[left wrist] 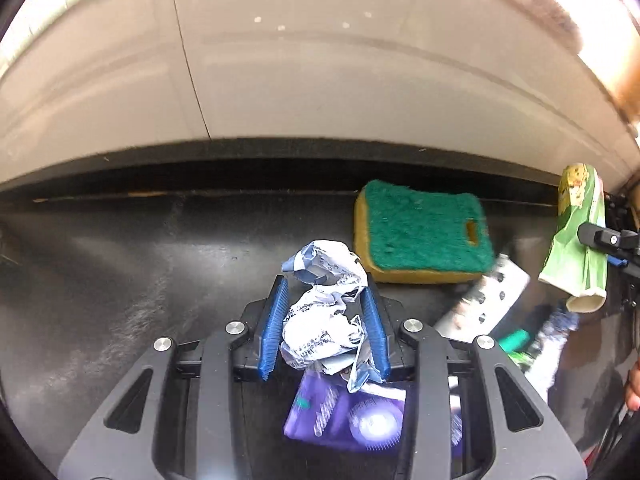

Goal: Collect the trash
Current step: 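Grasp the crumpled foil with the left tool while the right tool grasps the green paper bag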

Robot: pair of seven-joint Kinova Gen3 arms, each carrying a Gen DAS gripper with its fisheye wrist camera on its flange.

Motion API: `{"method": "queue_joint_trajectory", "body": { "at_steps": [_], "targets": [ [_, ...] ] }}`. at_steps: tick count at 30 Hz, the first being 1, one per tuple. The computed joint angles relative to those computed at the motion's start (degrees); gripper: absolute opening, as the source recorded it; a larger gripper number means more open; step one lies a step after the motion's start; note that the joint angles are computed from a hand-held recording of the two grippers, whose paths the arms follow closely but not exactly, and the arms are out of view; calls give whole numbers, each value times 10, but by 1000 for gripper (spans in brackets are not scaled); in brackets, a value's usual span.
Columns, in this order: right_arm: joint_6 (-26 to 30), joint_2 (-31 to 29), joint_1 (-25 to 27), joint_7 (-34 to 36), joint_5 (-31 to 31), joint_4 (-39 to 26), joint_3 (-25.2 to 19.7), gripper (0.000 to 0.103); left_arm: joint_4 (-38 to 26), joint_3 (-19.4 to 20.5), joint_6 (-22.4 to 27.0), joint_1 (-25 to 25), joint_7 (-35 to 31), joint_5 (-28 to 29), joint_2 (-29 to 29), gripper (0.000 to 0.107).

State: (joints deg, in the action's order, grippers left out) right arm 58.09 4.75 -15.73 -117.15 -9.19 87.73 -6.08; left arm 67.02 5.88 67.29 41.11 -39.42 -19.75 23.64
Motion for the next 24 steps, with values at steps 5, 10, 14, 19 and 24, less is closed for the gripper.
{"method": "queue_joint_trajectory", "body": {
  "at_steps": [5,10,14,19,24],
  "targets": [
    [37,-66,-12,20,15,-3,-11,37,-25,7,64,50,36,-27,-28,36],
    [78,-137,-23,41,9,16,-26,37,-5,36,123,112,117,-58,-73,36],
    [109,-188,-37,47,0,44,-43,37,-15,62,164,161,181,-79,-70,36],
    [124,-230,-49,34,-4,83,-74,37,15,83,177,203,251,-90,-83,36],
    [142,-253,-59,31,-11,93,-88,37,20,96,198,229,288,-105,-85,36]
  ]
}}
